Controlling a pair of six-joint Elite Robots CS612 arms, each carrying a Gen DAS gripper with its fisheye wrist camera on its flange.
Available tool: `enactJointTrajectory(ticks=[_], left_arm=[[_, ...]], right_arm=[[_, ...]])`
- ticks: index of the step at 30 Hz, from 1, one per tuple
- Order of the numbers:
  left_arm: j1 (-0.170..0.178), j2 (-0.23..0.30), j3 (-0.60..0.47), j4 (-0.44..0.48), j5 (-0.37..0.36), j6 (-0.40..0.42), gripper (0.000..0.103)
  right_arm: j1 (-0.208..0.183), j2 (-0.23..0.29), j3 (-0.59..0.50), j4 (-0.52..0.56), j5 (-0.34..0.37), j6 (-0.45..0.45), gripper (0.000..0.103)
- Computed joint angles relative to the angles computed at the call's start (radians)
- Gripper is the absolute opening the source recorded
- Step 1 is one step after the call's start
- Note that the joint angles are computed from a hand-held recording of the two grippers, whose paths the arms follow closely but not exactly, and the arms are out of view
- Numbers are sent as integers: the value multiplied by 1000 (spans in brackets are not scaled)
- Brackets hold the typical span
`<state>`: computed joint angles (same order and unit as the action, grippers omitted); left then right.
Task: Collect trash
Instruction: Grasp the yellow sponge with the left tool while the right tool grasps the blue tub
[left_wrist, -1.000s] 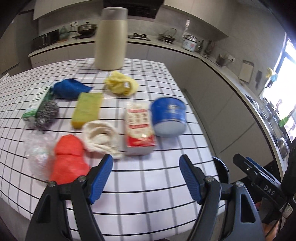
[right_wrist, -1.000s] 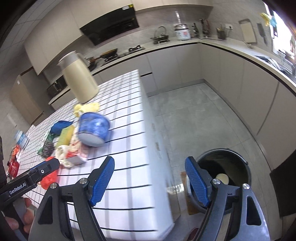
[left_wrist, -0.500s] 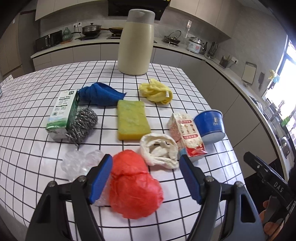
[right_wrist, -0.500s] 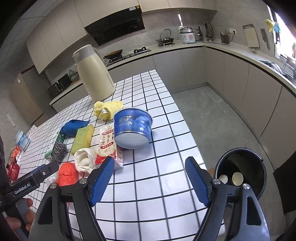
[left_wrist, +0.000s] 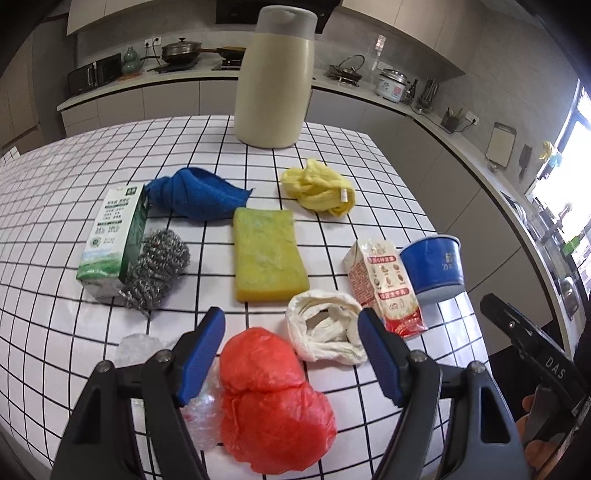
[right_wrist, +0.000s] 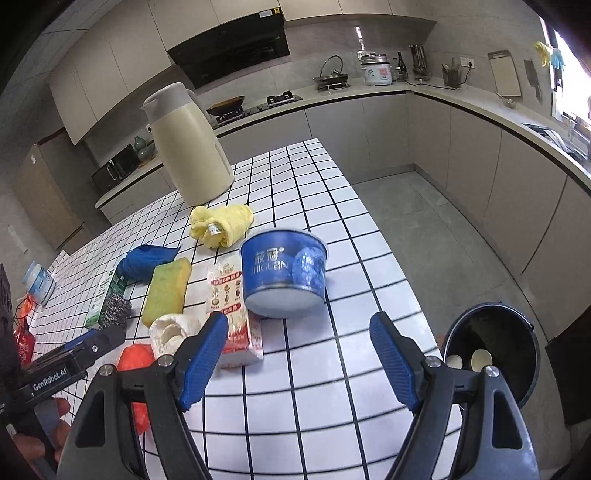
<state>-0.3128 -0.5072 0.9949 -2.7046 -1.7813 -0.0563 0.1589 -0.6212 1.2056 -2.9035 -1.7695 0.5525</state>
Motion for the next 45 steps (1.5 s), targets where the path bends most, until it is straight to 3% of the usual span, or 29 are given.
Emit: enactJointTrajectory(ticks=[8, 18, 38, 42, 45], left_arm=[[-11, 26, -47, 29, 38, -38, 76], [-13, 71, -132, 94, 83, -55, 76], [-6, 248, -474, 403, 57, -59, 76], [-8, 255, -484, 390, 73, -51, 75], [-10, 251, -473, 372, 91, -47, 69]], right_arm=[[-25, 35, -66, 34, 73, -53, 81], [-40, 73, -136, 85, 106, -64, 82], [-53, 157, -290, 222, 167, -61, 85], [-56, 165, -303, 229, 181, -63, 85], [-57, 169, -307, 226, 183, -68, 85]])
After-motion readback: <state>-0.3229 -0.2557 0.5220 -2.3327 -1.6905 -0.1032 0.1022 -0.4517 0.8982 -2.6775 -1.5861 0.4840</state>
